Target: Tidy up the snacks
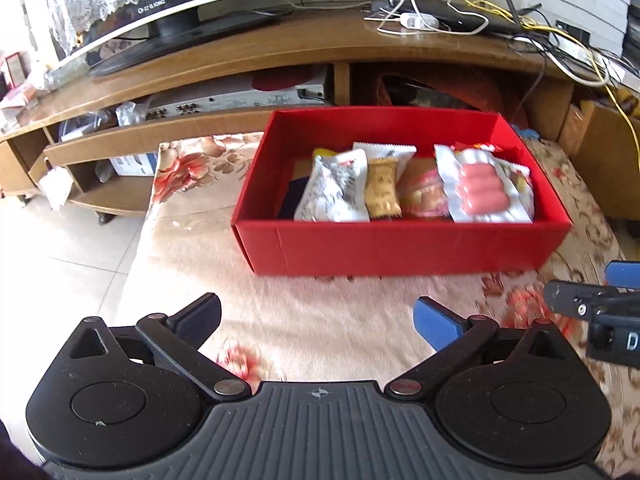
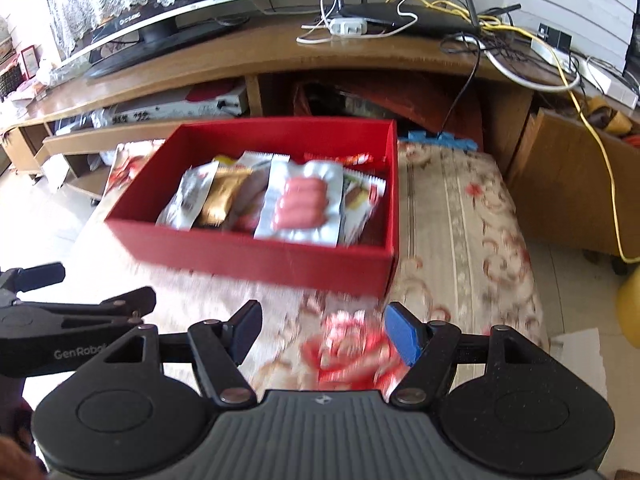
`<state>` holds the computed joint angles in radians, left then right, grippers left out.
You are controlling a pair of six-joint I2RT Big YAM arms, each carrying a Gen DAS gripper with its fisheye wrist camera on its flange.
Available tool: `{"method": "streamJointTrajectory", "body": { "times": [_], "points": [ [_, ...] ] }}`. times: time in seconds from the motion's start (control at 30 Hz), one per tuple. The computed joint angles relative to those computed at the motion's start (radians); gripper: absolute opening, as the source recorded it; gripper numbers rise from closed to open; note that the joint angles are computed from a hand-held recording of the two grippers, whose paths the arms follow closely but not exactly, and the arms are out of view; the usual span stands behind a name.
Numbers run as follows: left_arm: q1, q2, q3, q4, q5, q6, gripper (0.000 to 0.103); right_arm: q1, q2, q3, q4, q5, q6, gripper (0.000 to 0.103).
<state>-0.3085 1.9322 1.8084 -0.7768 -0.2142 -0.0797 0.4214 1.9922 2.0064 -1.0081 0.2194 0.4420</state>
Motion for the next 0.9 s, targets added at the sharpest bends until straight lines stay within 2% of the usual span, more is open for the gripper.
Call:
{"method": "streamJointTrajectory", "body": {
  "times": [0.13,0.37,0.63,0.9],
  "points": [
    [-0.009,-0.041,-0.065,0.02,0.008,0.006,0.103,0.014,-0.048,-0.076,0.015,0.003,0.026,0.067],
    [-0.013,-0.082,-0.126,0.009,0.038,-0.021,0.103,0.026,-0.109,-0.174,0.017,0.002,0.079,0.067],
    [-0.027,-0.118,-0.175,-0.013,0.043,-0.024,0.103,0.045,-0.147,-0.237,0.022,0.001,0.096,0.067],
    [-0.03,-0.149,-0.214,0.005,0.079,-0.023,0.103,0.058,-0.172,-0.272,0.033,0.003,0.106,0.067]
  ]
}}
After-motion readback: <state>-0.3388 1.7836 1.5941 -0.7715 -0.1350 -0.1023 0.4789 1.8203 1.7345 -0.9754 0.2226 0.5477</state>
